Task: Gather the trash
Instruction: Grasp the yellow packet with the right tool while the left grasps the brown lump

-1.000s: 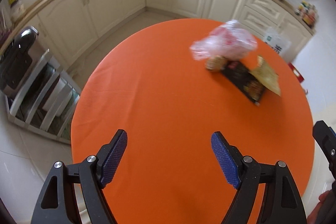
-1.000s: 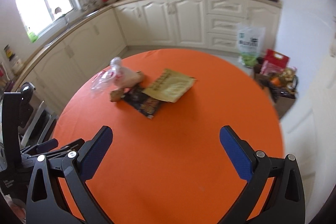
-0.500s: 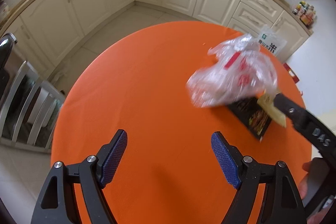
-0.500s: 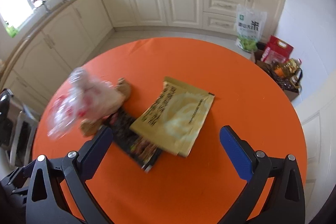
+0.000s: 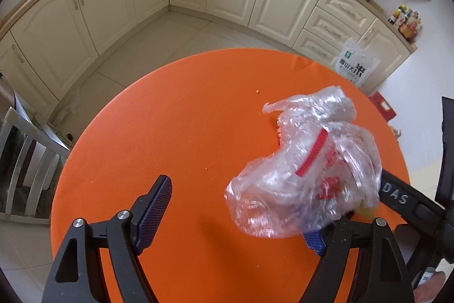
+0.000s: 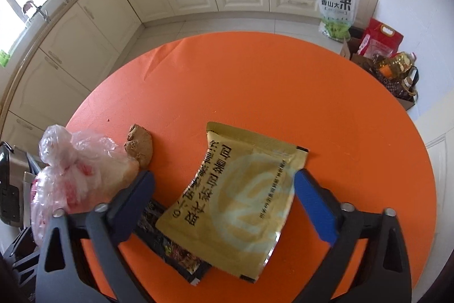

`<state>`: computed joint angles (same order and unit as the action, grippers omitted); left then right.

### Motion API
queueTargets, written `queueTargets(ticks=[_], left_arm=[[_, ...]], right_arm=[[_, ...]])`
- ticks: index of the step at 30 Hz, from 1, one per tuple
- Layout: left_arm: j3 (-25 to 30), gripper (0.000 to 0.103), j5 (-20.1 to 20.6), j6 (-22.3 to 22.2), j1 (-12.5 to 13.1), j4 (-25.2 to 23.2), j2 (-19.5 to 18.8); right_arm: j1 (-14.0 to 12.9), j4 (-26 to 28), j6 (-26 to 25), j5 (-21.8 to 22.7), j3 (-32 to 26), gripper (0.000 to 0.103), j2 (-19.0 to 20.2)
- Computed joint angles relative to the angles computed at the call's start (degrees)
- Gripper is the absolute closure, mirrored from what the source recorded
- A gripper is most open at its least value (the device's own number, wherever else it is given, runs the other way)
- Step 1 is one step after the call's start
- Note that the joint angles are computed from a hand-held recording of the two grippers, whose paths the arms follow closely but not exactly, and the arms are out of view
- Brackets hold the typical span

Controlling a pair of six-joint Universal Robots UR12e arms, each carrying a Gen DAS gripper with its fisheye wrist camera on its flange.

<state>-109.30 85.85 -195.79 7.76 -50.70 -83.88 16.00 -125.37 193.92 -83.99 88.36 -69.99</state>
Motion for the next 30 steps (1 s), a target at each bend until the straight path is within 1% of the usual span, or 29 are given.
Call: queueTargets(ticks=[1,2,3,4,5,6,8,9,10,11,12,13,14,15,17,18,19,20,23,26,28,30], left_arm=[[0.3,0.025,-0.7,0.6,0.2,-0.6,-0.3],[0.3,0.025,-2.1,1.3,0.6,-1.0,-0.4],[0.3,0.025,-3.6,1.8,1.0,-1.3,-0.3],[0.3,0.025,-4.9,2.2,1.4,-1.4,-0.6],[0.5,0.025,-4.8,2.2,1.4,-1.3,-0.9],[0.9,0.025,-3.7,2.4,1.1,-1.4,-1.4],[1.8,0.025,-2.5,2.5,0.7,-1.6,-2.5],[2.2,0.025,-2.7,2.5,0.6,-2.0,-2.8],[2.6,0.027,-3.6,3.0,0.6,-2.6,-3.4],[2.8,0.028,-3.9,3.5,0.6,-3.0,-3.7],[2.9,0.031,-3.3,3.7,0.2,-3.1,-3.9],[3.0,0.038,-1.3,4.0,-0.4,-2.0,-4.1],[3.2,0.042,0.8,4.4,-1.0,-1.8,-4.5],[3.4,0.044,2.2,4.6,-1.4,-1.8,-4.6],[3.4,0.053,1.0,5.2,-1.2,-0.9,-4.8],[3.2,0.066,-0.4,5.6,-0.8,-0.4,-4.7],[3.1,0.075,-2.6,6.2,-0.2,-0.5,-4.6],[3.3,0.075,-3.4,6.6,0.1,-1.1,-4.6],[3.4,0.077,-2.2,7.6,0.1,-0.9,-4.5],[2.8,0.077,-2.3,8.0,-0.2,-0.7,-3.9],[2.7,0.077,-1.6,7.4,-1.1,-1.6,-3.7],[2.6,0.077,-1.9,7.2,-1.5,-2.2,-3.1]], right_arm=[[0.1,-0.5,-0.1,-1.0,0.1,0.022,0.0],[0.3,-0.6,-0.6,-2.4,0.2,0.033,-0.1],[0.3,-0.7,-0.8,-2.4,0.3,0.034,-0.2],[-0.1,-1.2,-0.9,-0.9,0.8,0.039,-0.5],[-0.5,-1.8,-0.9,0.5,1.3,0.045,-0.9],[-0.7,-1.9,-1.1,1.2,1.6,0.05,-1.1],[-1.0,-2.0,-2.5,2.7,2.0,0.067,-1.6],[-1.2,-2.0,-3.0,3.7,2.2,0.074,-1.8],[-1.6,-1.9,-3.4,5.2,2.4,0.088,-2.0],[-1.6,-1.8,-3.4,5.6,2.7,0.091,-2.3],[-1.8,-1.9,-3.7,5.9,2.9,0.092,-2.4],[-1.9,-2.0,-4.2,6.3,3.1,0.093,-2.6],[-2.1,-1.9,-4.4,7.0,3.4,0.094,-2.8],[-2.5,-2.2,-4.4,8.0,3.8,0.094,-3.0],[-3.2,-2.4,-4.3,10.1,4.5,0.095,-3.6],[-3.5,-2.3,-4.2,10.9,4.7,0.096,-3.8],[-3.8,-2.0,-4.2,11.6,4.9,0.096,-4.0],[-4.1,-1.7,-4.2,12.4,5.1,0.096,-4.3],[-4.8,-0.7,-4.1,14.1,5.8,0.096,-5.0],[-5.2,-0.9,-4.0,14.3,6.6,0.097,-5.8],[-5.3,-0.7,-3.9,15.0,7.0,0.097,-6.3],[-5.7,-0.2,-3.7,16.2,7.5,0.097,-6.8]])
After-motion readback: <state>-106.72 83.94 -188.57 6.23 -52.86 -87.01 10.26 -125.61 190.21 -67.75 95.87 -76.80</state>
